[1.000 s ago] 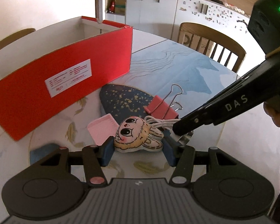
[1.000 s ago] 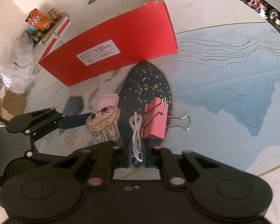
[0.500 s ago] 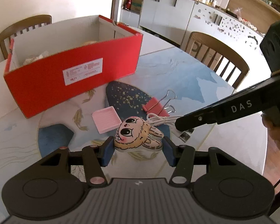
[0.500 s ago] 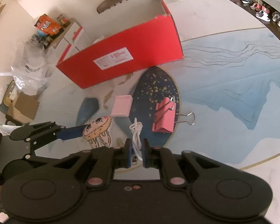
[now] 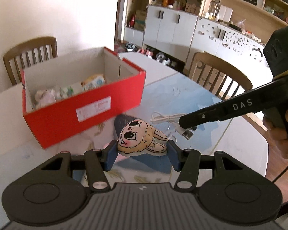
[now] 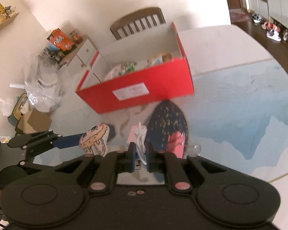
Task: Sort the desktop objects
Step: 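Carry the plush with the left tool while the right tool carries the cable into the box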
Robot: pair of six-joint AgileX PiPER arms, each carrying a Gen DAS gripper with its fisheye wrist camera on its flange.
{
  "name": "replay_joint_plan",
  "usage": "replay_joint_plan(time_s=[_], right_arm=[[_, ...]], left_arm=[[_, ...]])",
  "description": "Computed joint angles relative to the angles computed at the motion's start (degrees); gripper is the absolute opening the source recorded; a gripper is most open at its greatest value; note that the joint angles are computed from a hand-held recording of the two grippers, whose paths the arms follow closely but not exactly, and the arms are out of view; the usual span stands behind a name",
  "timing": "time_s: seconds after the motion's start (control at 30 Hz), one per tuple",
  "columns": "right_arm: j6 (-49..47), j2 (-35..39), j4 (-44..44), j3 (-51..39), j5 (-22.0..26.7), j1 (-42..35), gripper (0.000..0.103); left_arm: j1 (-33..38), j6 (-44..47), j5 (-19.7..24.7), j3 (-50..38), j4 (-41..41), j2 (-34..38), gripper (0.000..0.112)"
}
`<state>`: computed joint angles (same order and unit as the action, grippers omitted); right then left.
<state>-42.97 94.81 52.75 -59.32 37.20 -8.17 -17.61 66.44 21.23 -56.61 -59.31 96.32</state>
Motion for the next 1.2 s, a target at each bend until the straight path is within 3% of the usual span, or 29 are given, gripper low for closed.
replay_joint_plan(time_s=[0.63,1.2], right_arm=[[3.68,7.66,-5.21,-18.74,-1.22,1.58,0.010],[12.83,20.92,-16.33,-38.28,0.52,6.05,0.010]], left_arm=[[4.07,-11.00,1.47,-13.48,13.53,3.28,0.054],[6.12,-29.04,6.78,-36.72,33.79,18.78,0.054]])
